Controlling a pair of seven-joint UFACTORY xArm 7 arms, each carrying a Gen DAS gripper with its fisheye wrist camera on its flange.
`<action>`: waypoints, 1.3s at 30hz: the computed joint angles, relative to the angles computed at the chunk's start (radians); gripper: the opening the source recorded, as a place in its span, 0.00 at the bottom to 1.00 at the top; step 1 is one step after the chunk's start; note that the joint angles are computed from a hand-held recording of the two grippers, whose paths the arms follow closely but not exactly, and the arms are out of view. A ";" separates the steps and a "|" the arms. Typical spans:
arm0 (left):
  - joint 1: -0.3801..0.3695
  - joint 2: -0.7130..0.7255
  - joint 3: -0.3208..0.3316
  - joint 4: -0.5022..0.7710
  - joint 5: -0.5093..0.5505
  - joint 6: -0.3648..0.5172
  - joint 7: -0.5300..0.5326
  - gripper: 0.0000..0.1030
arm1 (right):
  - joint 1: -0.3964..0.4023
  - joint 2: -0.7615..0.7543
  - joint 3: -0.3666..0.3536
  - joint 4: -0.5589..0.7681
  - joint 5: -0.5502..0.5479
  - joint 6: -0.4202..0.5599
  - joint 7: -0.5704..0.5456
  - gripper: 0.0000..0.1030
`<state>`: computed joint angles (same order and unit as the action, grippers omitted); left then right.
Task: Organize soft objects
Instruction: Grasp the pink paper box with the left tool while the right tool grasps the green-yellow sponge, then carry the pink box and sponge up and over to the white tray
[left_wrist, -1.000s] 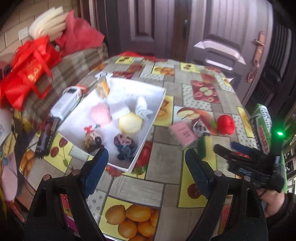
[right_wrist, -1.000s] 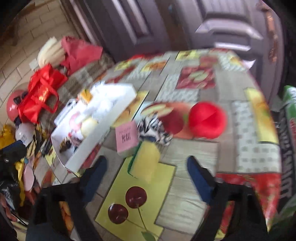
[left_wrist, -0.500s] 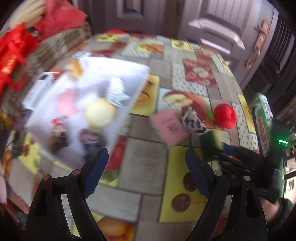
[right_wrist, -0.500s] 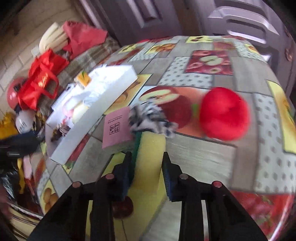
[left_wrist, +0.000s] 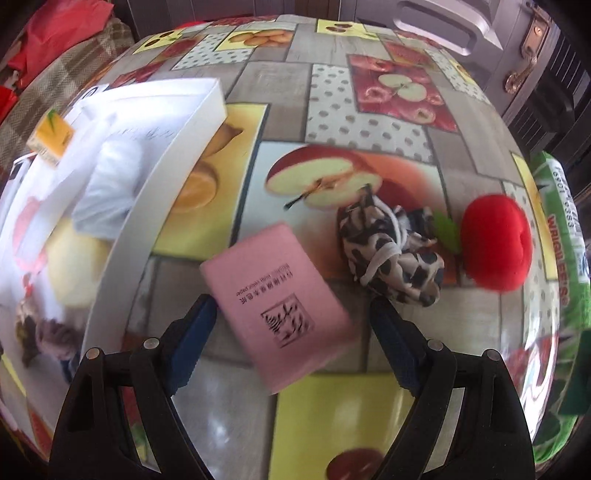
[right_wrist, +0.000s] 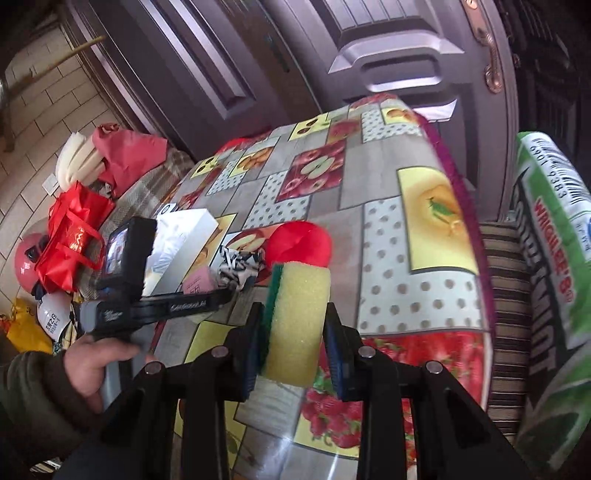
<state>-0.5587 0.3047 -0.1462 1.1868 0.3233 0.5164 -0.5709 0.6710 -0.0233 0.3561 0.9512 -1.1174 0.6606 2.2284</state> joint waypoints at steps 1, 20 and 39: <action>-0.002 0.010 0.000 0.010 0.002 0.003 0.002 0.83 | 0.002 -0.001 0.001 -0.002 0.004 0.005 0.004 0.29; 0.091 -0.422 -0.074 -0.322 -0.248 -0.318 0.245 0.54 | 0.011 -0.048 0.027 0.081 -0.129 0.074 -0.004 0.29; -0.271 -0.794 0.501 -0.368 -0.779 -0.321 1.096 0.54 | 0.322 0.303 0.062 0.752 -0.334 0.808 -0.193 0.29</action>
<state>-0.8292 -0.4888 0.3546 0.8184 -0.4557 0.1958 0.5246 0.9933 0.2797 0.4181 1.7032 -1.4514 1.4687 2.0358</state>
